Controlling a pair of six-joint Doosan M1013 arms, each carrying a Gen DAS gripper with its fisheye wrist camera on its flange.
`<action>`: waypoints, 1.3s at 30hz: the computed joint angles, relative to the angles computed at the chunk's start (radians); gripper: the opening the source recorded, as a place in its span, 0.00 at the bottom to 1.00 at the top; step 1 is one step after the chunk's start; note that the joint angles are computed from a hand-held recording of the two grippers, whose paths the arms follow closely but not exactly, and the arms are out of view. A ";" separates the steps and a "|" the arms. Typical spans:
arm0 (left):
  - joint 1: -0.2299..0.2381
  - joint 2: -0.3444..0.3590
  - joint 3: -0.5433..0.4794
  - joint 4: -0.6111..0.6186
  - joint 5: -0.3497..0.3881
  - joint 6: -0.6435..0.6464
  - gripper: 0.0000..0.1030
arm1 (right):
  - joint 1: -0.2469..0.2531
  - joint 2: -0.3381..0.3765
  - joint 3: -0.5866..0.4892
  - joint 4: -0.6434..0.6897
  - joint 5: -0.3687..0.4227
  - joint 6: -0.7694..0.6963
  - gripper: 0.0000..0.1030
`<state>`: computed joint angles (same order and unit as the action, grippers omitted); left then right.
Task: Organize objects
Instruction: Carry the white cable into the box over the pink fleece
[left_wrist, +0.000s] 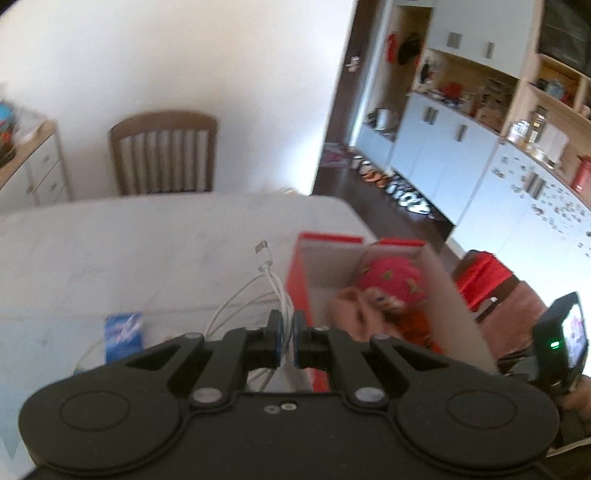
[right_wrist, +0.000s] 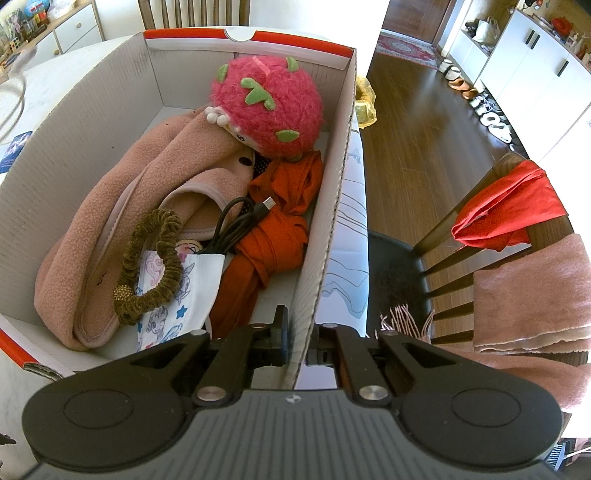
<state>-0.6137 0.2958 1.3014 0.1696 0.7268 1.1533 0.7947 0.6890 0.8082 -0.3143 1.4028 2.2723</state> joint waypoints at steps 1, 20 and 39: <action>-0.003 0.004 -0.008 -0.012 -0.006 0.024 0.03 | 0.000 0.000 -0.001 0.000 0.000 -0.001 0.06; -0.079 0.119 -0.129 -0.110 0.022 0.311 0.03 | -0.001 -0.001 0.002 0.001 -0.003 -0.001 0.06; -0.066 0.194 -0.157 -0.165 0.183 0.331 0.03 | -0.003 -0.006 0.013 0.008 -0.018 -0.023 0.06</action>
<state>-0.6795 0.4893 1.1442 0.0046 0.9098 1.4846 0.7916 0.6832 0.8211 -0.3063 1.3851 2.2495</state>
